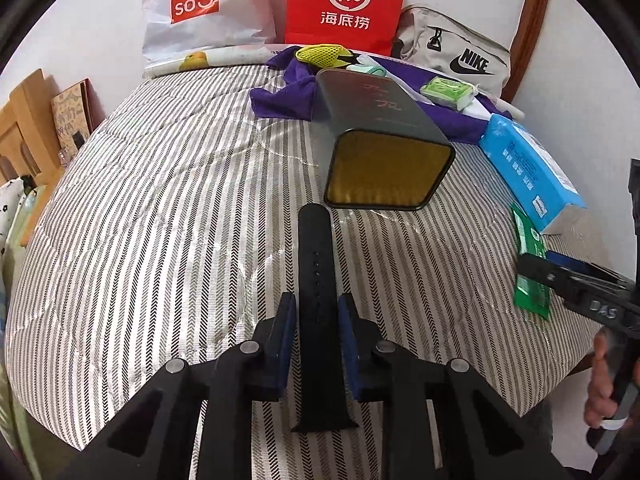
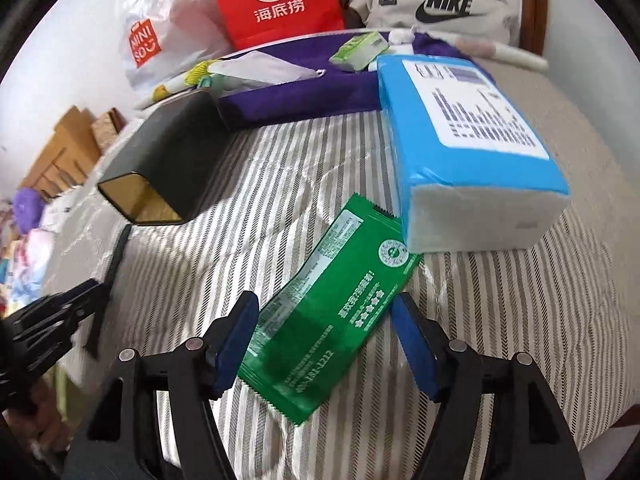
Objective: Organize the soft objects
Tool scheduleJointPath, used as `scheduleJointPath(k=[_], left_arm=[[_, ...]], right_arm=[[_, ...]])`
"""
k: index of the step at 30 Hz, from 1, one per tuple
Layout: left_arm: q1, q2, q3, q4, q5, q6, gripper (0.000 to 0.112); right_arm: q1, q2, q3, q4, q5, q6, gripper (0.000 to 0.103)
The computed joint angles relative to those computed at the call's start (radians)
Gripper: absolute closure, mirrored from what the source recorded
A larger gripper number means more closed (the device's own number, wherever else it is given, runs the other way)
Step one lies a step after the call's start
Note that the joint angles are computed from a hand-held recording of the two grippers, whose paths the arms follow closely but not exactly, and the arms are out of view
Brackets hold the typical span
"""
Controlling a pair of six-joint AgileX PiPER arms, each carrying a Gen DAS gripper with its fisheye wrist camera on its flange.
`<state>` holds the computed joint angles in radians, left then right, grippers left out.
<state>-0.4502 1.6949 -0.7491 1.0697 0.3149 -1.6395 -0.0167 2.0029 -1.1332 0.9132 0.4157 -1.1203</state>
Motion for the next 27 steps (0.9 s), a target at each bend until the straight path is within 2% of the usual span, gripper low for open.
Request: scheduleJointPath(k=[4, 5, 6, 7, 9, 14, 18, 22, 24, 25, 27], left_arm=[[0.001, -0.003, 0.004, 0.008, -0.006, -0.006, 0.091], [0.005, -0.005, 0.008, 0.015, -0.015, -0.014, 0.091], [0.011, -0.009, 0.014, 0.022, -0.026, -0.021, 0.091], [0.017, -0.013, 0.019, 0.024, -0.036, -0.024, 0.091], [0.023, -0.016, 0.022, 0.012, -0.046, -0.011, 0.091], [0.014, -0.012, 0.012, -0.025, -0.027, 0.024, 0.091], [0.014, -0.014, 0.011, -0.045, -0.022, 0.036, 0.091], [0.025, -0.022, 0.017, -0.082, -0.036, 0.049, 0.091], [0.031, -0.028, 0.023, -0.102, -0.047, 0.066, 0.085], [0.036, -0.032, 0.026, -0.114, -0.055, 0.077, 0.08], [0.037, -0.03, 0.023, -0.116, -0.054, 0.079, 0.072]], right_arm=[[0.062, -0.01, 0.038, 0.006, -0.141, 0.041, 0.035], [0.064, -0.013, 0.049, 0.043, -0.158, 0.004, 0.036], [0.066, -0.017, 0.063, 0.111, -0.178, -0.073, 0.044], [0.063, -0.02, 0.075, 0.173, -0.188, -0.157, 0.047], [0.033, -0.018, 0.074, 0.22, -0.141, -0.274, 0.047], [-0.067, -0.037, 0.088, 0.138, 0.047, -0.427, 0.049], [-0.136, -0.032, 0.044, -0.009, 0.165, -0.333, 0.047], [-0.165, -0.005, -0.008, -0.048, 0.22, -0.19, 0.036], [-0.161, 0.003, -0.022, -0.04, 0.237, -0.144, 0.029], [-0.149, 0.004, -0.019, -0.032, 0.225, -0.129, 0.024], [-0.117, -0.005, 0.003, -0.008, 0.167, -0.12, 0.021]])
